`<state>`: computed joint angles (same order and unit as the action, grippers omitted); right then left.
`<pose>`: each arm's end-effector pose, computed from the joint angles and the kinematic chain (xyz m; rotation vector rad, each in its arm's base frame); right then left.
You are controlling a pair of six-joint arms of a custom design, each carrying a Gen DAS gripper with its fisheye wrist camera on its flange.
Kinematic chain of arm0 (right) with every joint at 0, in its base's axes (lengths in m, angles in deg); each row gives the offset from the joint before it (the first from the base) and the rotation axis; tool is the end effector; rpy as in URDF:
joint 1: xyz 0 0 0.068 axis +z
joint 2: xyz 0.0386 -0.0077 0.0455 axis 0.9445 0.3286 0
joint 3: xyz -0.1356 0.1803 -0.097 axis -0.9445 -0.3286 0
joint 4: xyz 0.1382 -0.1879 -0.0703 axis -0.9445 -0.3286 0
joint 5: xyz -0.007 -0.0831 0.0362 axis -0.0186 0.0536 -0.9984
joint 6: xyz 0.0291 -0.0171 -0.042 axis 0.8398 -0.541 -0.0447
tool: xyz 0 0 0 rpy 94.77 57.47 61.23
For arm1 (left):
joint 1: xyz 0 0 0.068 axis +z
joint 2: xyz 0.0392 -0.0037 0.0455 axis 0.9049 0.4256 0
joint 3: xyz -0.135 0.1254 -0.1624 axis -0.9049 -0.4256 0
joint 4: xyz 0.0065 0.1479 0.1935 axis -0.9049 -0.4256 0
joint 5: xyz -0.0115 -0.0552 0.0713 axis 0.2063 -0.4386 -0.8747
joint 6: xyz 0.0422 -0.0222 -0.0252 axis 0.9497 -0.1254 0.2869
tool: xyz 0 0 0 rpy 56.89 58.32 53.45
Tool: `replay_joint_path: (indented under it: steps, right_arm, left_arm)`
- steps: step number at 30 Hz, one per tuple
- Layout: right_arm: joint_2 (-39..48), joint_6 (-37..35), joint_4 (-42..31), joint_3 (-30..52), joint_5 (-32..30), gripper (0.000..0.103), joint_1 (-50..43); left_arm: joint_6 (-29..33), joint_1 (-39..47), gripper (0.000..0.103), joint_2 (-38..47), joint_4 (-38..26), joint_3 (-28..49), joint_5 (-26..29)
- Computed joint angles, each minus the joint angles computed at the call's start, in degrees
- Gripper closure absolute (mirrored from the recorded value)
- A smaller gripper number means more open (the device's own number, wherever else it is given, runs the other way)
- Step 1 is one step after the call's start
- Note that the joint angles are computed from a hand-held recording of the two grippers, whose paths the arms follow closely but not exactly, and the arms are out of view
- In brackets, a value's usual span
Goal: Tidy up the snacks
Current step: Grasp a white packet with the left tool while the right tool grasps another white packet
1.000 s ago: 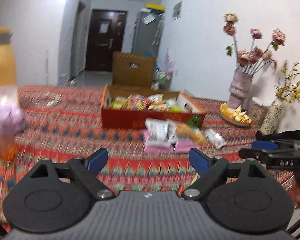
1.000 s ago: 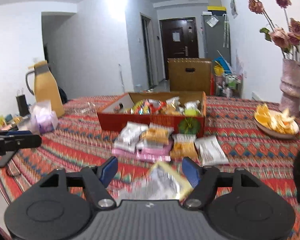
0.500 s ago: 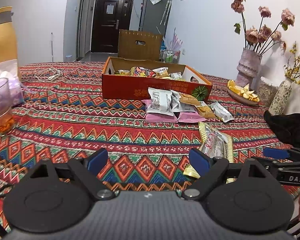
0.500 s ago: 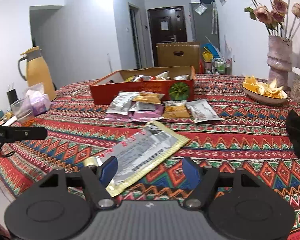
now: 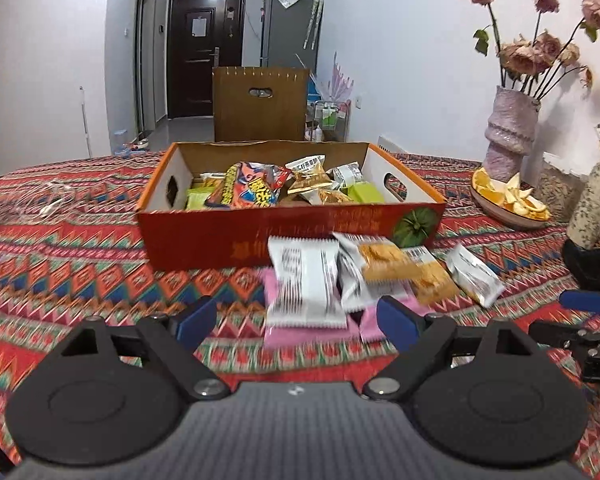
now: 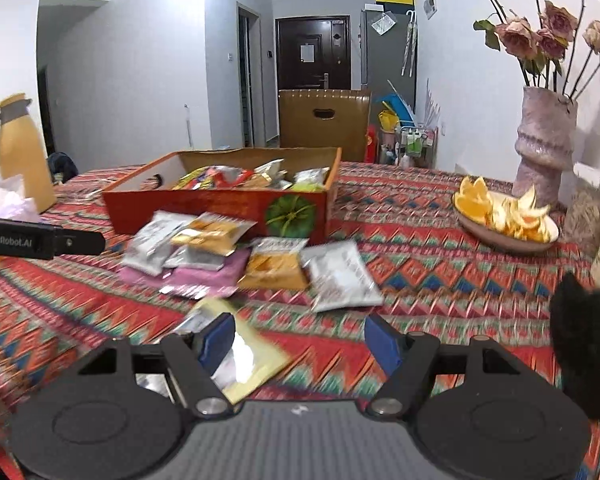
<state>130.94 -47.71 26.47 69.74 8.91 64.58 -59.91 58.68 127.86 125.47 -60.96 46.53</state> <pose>0.2167 -0.0064 0.0455 -0.4752 2.1040 0.3304 0.1863 -0.0155 0.0752 -0.1165 2.1620 -0.0108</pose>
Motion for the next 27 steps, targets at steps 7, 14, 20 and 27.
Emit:
replay_joint_path:
  steps: [7,14,20,27]
  right_arm:
    - [9.36,-0.51,-10.00,18.22,6.31,0.032,4.88]
    - [18.16,-0.54,-17.32,31.66,10.47,0.032,7.83]
    - [21.74,-0.15,-20.31,36.40,10.81,0.035,8.29]
    - [19.45,0.52,-20.62,33.66,8.74,0.064,7.85]
  left_arm:
    - [2.16,2.79,0.022,18.70,1.43,15.01,3.38]
    - [2.61,5.07,0.038,25.62,-0.83,21.79,7.27]
    - [3.01,6.10,0.057,27.23,-0.27,22.66,7.84]
    - [2.49,5.97,0.060,17.19,-2.81,16.64,7.48]
